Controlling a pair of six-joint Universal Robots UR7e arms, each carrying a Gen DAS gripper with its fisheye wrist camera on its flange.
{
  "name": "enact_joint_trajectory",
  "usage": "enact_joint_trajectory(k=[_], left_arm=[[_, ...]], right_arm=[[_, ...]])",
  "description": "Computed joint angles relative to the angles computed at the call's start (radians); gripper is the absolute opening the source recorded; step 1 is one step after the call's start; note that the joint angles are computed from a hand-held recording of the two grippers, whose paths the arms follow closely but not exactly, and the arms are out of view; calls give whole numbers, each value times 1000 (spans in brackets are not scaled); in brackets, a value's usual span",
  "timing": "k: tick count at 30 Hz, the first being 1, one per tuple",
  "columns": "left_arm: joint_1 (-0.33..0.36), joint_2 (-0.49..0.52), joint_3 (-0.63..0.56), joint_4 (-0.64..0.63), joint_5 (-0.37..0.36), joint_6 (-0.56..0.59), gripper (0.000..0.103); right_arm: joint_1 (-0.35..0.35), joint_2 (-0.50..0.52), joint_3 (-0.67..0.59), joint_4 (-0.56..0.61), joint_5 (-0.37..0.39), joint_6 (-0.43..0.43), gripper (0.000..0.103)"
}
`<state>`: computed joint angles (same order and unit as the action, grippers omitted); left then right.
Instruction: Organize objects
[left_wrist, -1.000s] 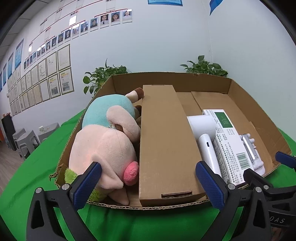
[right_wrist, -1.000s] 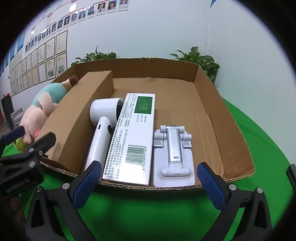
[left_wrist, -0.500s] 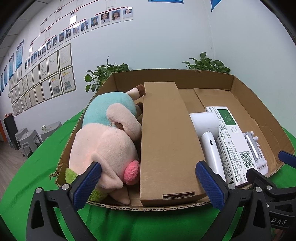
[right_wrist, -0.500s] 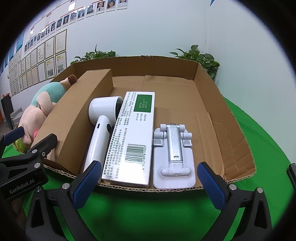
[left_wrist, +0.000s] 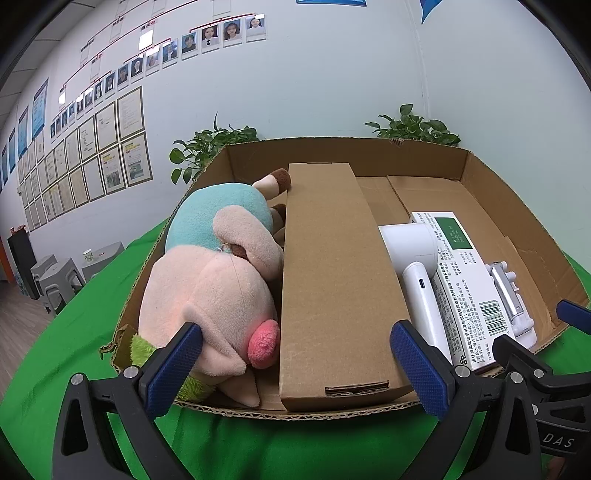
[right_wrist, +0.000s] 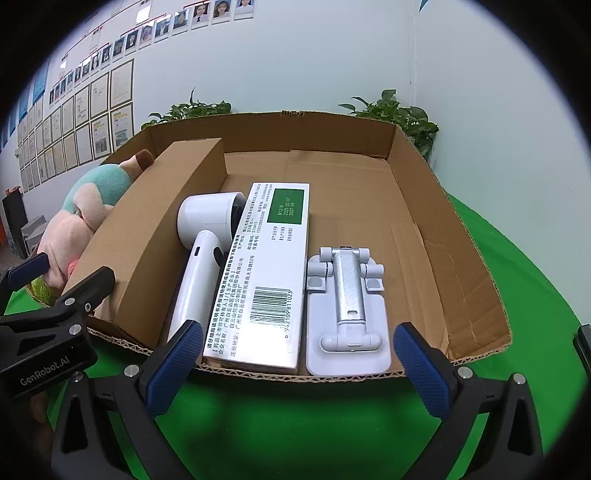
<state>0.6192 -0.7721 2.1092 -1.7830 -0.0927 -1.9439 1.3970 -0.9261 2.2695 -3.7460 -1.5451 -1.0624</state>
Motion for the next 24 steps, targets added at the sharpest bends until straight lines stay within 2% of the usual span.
enact_joint_trajectory(k=[24], left_arm=[[0,0,0,0,1,0,103]], right_arm=[[-1,-5,3,2,0,-1,102]])
